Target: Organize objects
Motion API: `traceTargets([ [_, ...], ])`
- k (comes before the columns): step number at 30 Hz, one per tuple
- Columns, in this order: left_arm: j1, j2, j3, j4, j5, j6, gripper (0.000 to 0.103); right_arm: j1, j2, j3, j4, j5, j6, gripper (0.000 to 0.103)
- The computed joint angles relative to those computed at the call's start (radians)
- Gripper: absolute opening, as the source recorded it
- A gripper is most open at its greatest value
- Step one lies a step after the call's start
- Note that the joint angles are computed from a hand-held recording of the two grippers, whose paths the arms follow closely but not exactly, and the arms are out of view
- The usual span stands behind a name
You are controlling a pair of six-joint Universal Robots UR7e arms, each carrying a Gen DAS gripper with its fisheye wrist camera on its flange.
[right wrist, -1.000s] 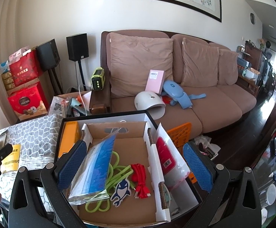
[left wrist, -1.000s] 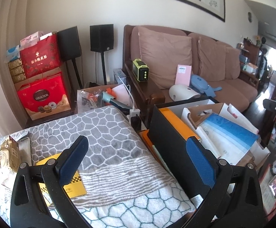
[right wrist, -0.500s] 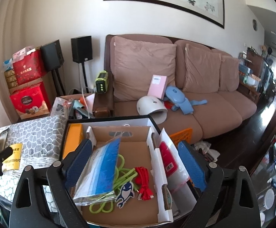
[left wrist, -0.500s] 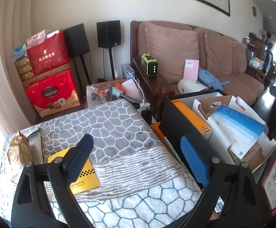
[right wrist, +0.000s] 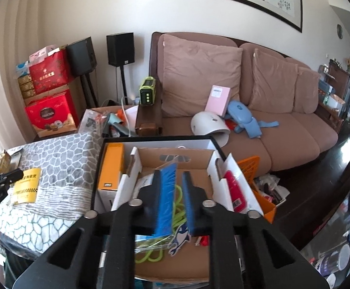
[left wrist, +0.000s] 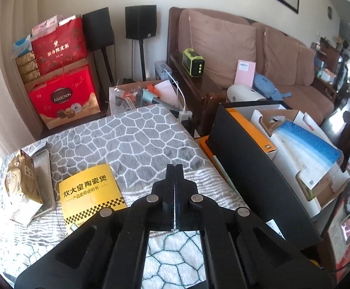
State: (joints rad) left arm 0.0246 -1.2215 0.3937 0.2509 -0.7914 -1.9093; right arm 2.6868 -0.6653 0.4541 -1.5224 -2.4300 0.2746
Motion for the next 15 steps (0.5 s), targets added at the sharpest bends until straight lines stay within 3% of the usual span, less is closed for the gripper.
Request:
traceTargets([
  [10, -0.014, 0.008, -0.061, 0.07, -0.013, -0.021, 0.001, 0.004, 0.021, -0.014, 0.001, 0.022, -0.014, 0.009],
  [12, -0.019, 0.009, -0.076, 0.09, -0.018, -0.032, 0.002, 0.006, 0.023, -0.009, -0.013, 0.037, -0.019, 0.014],
  [15, -0.027, 0.012, -0.104, 0.133, -0.028, -0.049, 0.017, 0.011, 0.034, -0.01, -0.031, 0.055, -0.033, 0.03],
])
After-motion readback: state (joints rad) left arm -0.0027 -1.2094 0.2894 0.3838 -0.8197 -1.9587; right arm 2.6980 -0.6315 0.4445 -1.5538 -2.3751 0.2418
